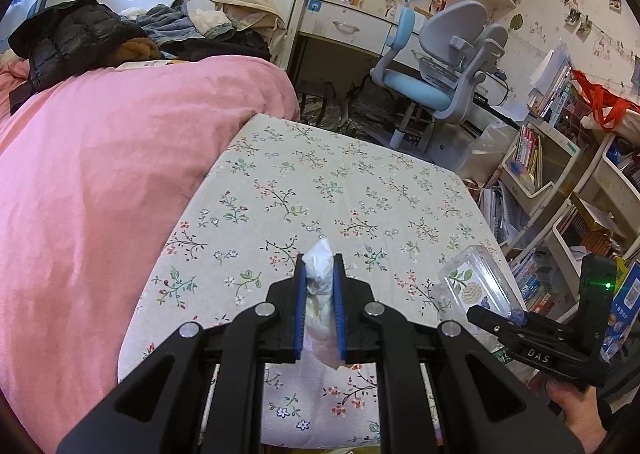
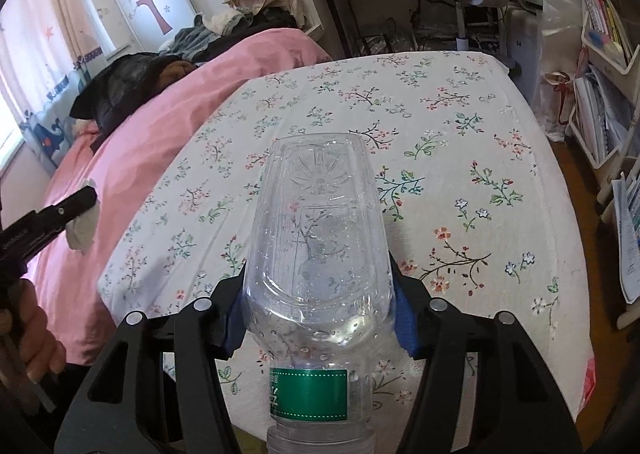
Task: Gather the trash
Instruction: 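Carry the bottle and tissue to the yellow bucket and release both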
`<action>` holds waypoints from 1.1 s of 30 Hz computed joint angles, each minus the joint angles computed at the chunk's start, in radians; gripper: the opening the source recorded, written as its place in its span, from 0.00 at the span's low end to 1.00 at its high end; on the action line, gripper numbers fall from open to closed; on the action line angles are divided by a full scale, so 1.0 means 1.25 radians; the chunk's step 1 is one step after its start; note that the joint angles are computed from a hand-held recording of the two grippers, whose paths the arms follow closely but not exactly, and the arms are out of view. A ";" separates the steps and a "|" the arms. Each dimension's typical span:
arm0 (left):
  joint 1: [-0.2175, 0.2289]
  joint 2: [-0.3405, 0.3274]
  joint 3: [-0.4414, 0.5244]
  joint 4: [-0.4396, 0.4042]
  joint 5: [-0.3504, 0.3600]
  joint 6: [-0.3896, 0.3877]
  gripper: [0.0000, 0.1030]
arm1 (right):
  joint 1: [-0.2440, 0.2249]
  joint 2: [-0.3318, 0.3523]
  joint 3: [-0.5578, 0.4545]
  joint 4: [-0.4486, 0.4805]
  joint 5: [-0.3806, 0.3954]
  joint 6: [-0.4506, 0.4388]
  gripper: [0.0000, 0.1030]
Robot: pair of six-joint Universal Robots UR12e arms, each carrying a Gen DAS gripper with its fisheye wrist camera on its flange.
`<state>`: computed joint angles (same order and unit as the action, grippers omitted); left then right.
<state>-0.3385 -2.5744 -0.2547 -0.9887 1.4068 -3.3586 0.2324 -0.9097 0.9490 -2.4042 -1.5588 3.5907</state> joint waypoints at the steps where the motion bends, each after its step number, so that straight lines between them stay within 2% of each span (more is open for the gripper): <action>1: 0.000 -0.001 0.003 -0.001 0.001 0.000 0.12 | 0.000 -0.001 0.002 -0.003 0.003 0.001 0.55; 10: 0.001 0.004 -0.008 0.005 -0.002 0.016 0.12 | 0.007 -0.022 0.030 -0.026 0.040 -0.001 0.55; 15: 0.009 0.011 -0.020 0.006 -0.046 -0.006 0.12 | 0.018 -0.043 0.057 -0.032 0.063 -0.022 0.55; 20: 0.019 0.045 -0.088 0.045 -0.094 -0.044 0.12 | 0.035 -0.074 0.096 -0.027 0.086 -0.062 0.55; 23: 0.024 0.069 -0.136 0.075 -0.119 -0.066 0.12 | 0.045 -0.092 0.119 -0.004 0.110 -0.094 0.55; 27: 0.024 0.095 -0.184 0.098 -0.118 -0.068 0.12 | 0.063 -0.112 0.152 0.042 0.146 -0.129 0.55; 31: 0.022 0.122 -0.234 0.112 -0.117 -0.060 0.12 | 0.082 -0.115 0.156 0.147 0.177 -0.167 0.55; 33: 0.021 0.134 -0.257 0.117 -0.115 -0.054 0.12 | 0.091 -0.111 0.149 0.183 0.167 -0.186 0.55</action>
<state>-0.3125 -2.4065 -0.5764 -0.8420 1.2625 -3.4255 0.3459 -1.0485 1.1348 -2.1760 -1.3500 3.3582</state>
